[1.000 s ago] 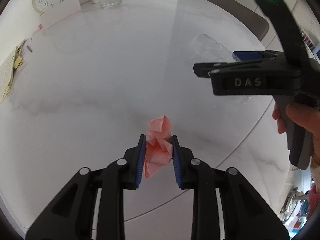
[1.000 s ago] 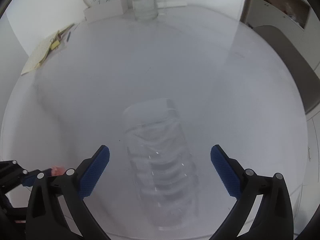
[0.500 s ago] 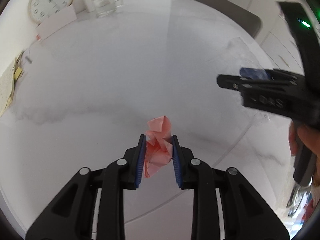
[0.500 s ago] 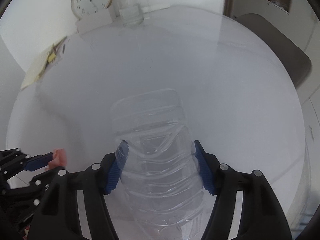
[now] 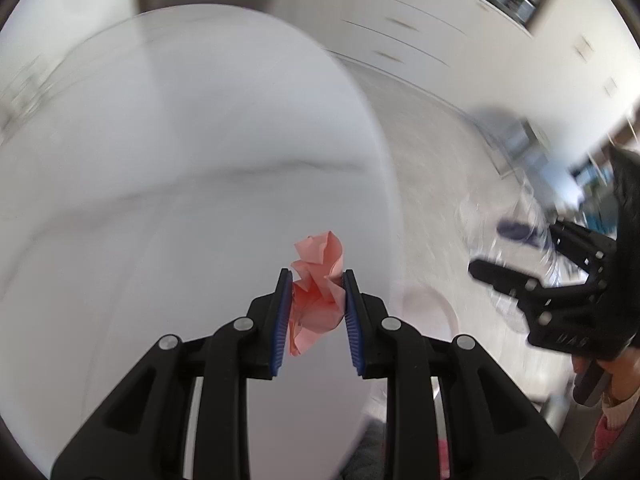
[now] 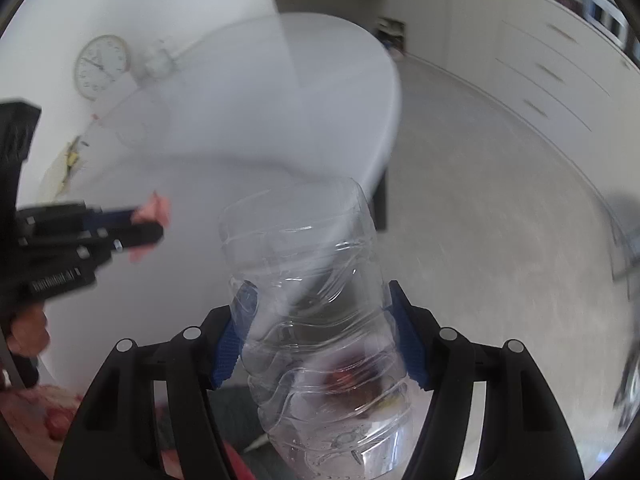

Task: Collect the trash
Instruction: 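Carry the pink paper and bottle to the bin and open both tools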

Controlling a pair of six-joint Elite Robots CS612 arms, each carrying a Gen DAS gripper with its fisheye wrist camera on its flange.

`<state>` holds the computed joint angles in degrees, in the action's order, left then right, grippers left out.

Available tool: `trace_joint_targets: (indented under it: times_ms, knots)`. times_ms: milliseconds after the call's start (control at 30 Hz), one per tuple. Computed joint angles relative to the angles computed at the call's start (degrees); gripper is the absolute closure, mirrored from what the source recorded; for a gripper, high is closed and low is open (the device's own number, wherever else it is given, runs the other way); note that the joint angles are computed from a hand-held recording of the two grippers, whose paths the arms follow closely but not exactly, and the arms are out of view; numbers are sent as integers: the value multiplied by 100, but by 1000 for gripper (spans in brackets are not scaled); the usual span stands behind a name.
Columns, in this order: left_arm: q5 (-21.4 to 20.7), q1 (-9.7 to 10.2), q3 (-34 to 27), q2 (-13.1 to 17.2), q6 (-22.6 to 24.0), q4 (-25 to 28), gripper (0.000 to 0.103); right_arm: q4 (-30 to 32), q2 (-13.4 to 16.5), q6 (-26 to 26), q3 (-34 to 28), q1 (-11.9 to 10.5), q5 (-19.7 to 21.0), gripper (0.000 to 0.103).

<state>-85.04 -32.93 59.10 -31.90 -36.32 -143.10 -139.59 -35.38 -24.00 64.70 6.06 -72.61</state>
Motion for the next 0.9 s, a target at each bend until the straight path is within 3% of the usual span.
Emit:
trace_joint_targets:
  times_ms: [100,200,333,500,533,600,900]
  knots:
    - [-186,-156,-154,71,302,84,78,-189,-215,337,623,-180,-129,37]
    - [-350,-286,-283,138,460,150,78,-314,-242,506,947,-285,-224,37]
    - [-322,-429,-485,223,590,459,78,-347,-133,571,1055,-344,-272,37]
    - [-282,-470,-463,220,689,543,78,-426,-58,612,1018,-397,-151,35]
    - [-283,-473,-501,239,696,584,78,-371,-49,583,1001,-416,-94,31]
    - [-292,-461,-605,287,738,684,78,-267,-76,528,1031,-410,-148,6]
    - [-565,-489,-1074,557,919,1023,77,-883,-319,966,1340,-515,-429,3]
